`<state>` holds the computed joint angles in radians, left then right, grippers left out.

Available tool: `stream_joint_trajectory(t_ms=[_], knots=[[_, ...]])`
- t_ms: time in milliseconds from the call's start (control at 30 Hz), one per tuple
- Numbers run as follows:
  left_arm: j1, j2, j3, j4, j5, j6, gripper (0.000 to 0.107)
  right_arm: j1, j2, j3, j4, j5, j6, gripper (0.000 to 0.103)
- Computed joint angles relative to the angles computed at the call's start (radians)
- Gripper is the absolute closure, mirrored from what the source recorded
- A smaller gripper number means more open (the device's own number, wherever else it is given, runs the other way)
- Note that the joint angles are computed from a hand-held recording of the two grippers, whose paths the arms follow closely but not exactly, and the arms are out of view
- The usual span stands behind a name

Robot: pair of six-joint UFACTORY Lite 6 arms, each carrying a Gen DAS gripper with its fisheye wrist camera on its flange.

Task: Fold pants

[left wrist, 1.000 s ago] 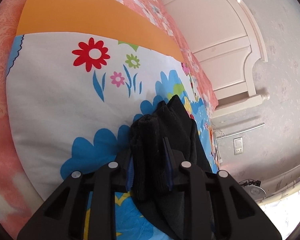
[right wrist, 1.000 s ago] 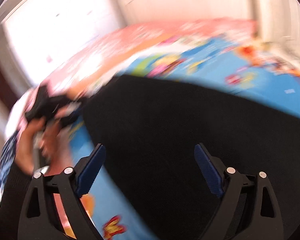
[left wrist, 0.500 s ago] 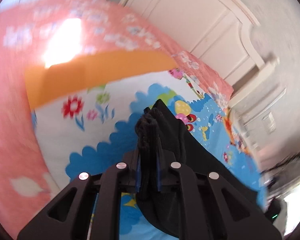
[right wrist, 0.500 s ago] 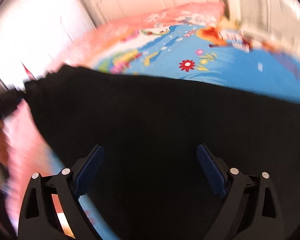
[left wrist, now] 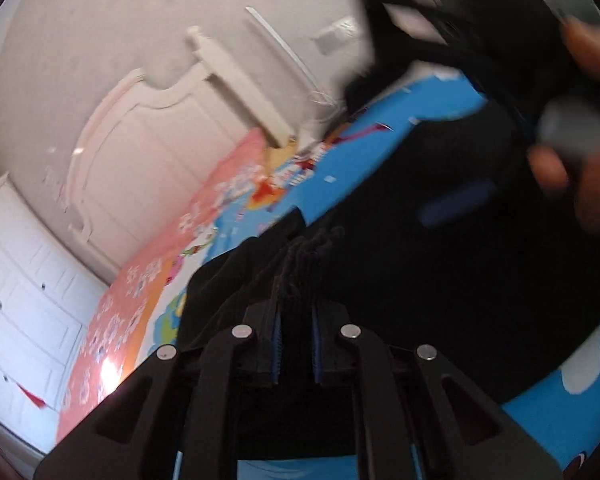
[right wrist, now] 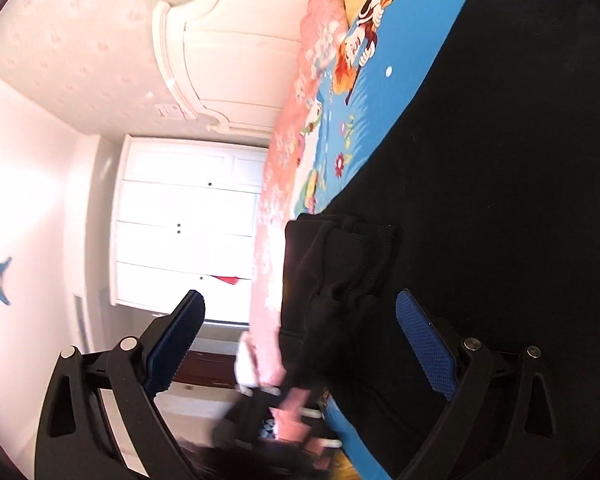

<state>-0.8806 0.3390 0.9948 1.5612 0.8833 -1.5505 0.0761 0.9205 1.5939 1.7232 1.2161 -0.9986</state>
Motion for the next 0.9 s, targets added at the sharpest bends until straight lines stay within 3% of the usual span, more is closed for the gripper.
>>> stream_joint_trajectory(t_ms=[133, 333, 400, 533, 600, 767, 900], knots=[[-0.087, 0.179, 0.002, 0.056, 0.165, -0.060, 0.096, -0.008, 0.034, 0.059, -0.021, 0.007, 0.027, 0.009], [-0.065, 0.130, -0.045, 0.085, 0.149, -0.168, 0.096, 0.015, 0.016, 0.038, -0.070, 0.009, 0.037, 0.009], [-0.019, 0.036, -0.081, 0.092, 0.074, -0.240, 0.096, 0.035, 0.029, 0.061, -0.076, 0.012, 0.065, 0.009], [0.250, -0.305, -0.223, 0.166, -0.310, -0.534, 0.096, 0.069, 0.042, 0.071, -0.060, 0.038, 0.097, 0.009], [0.392, -0.413, -0.248, 0.155, -0.437, -0.567, 0.096, 0.091, 0.081, 0.112, -0.041, 0.075, 0.131, 0.009], [0.295, -0.411, -0.224, 0.161, -0.338, -0.352, 0.096, 0.140, 0.210, 0.305, -0.028, 0.119, 0.224, 0.009], [0.106, -0.216, -0.168, 0.122, -0.117, -0.295, 0.096, 0.155, 0.292, 0.433, -0.055, 0.120, 0.286, 0.009]])
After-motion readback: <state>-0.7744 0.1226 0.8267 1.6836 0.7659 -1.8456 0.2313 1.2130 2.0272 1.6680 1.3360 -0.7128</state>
